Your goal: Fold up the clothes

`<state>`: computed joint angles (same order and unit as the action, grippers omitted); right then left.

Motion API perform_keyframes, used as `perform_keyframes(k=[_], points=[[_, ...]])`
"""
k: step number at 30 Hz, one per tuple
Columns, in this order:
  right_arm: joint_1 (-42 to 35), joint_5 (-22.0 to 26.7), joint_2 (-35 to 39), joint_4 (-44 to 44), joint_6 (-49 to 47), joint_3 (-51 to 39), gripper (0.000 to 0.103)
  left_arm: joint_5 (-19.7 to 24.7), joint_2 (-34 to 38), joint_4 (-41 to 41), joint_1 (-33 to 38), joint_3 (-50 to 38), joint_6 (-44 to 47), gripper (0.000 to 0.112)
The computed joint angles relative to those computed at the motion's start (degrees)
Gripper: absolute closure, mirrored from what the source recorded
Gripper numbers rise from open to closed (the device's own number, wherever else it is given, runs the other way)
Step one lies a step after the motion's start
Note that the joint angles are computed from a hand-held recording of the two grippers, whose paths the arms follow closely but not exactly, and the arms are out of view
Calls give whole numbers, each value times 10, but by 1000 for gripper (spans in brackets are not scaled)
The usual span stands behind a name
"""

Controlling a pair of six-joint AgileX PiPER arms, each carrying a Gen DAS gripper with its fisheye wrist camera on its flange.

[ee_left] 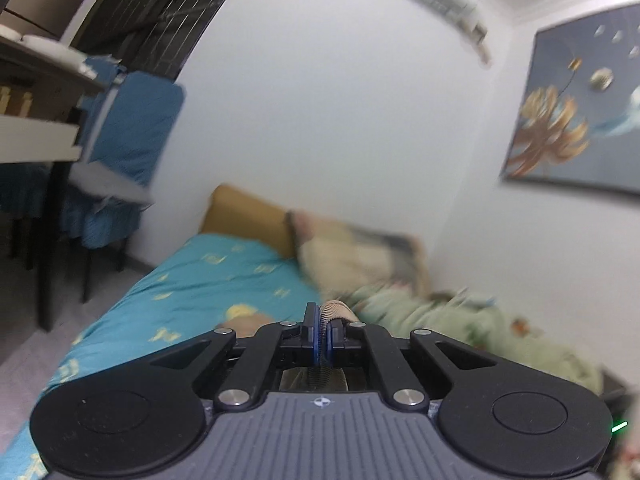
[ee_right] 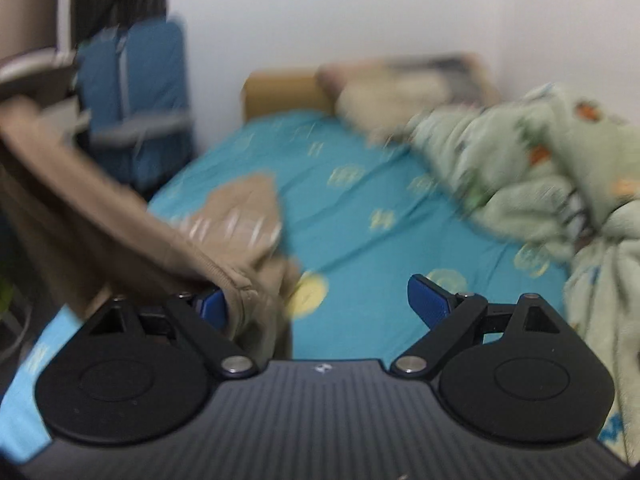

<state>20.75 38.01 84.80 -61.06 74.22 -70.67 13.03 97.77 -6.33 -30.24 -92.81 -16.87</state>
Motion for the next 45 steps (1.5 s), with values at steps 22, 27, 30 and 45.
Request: perform_keyframes(k=[22,27,30,45], points=[[-113,-124,-60,-99,211,46,11,256,220,70,-57,-264,29,57],[-111,-115,-68,-110,216,54,11,268,229,263,-94,-252,-121,57],[-109,-100,-62,-117,210,52,11,226,184,389,-93,-185,-286,52],[-108,-56,73,202,-132,-16,11,229,130,474,-46,-136,-501,50]])
